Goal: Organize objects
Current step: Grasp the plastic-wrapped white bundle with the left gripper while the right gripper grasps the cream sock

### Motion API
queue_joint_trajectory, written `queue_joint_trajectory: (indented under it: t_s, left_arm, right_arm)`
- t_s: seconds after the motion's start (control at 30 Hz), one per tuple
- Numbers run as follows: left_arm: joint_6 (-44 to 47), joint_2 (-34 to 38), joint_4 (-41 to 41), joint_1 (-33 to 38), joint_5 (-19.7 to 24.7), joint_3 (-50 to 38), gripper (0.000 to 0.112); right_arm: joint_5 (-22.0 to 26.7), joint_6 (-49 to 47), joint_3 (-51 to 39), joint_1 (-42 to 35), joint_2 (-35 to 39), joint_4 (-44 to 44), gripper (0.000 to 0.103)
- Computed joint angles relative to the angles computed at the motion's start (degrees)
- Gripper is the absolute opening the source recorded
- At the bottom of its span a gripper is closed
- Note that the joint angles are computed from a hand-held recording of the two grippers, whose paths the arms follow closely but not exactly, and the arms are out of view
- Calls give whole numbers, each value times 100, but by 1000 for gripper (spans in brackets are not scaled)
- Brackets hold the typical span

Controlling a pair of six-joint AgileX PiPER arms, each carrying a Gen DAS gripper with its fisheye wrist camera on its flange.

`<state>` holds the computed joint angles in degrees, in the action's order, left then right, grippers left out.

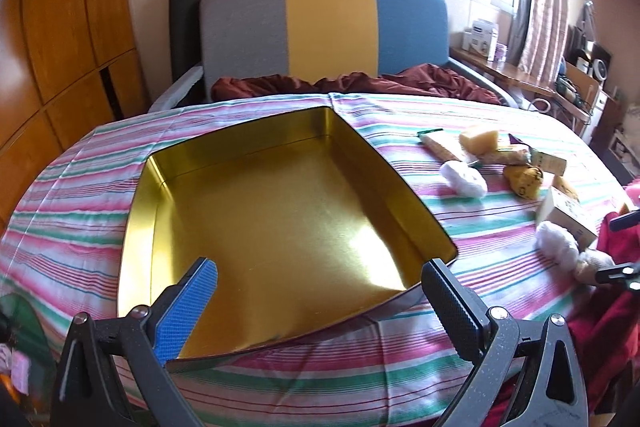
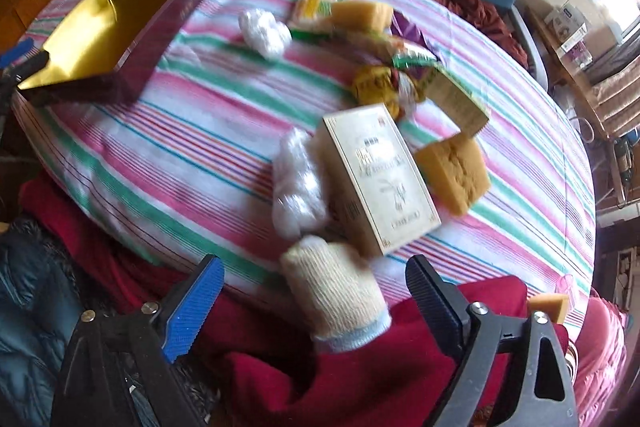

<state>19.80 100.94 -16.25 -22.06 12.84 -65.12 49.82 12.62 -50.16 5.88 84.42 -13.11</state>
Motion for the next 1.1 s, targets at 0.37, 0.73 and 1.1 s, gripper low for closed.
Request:
queue_joint_trajectory:
  t_s: [0.37,0.73,1.1]
  left_arm:
    - [1962,41,-1938,101,457,-128,103]
    - [3192,581,-3107,-256,2019,-947,103]
    - [1846,1671,-2148,-1202,2693,-2364,101]
  right_arm:
    - [403,-92,-364,-190,980,-311,57]
    - [-544,-318,-257,-1251,551,466,50]
    - [-1455,-1171,507,-2251,-323,2178,50]
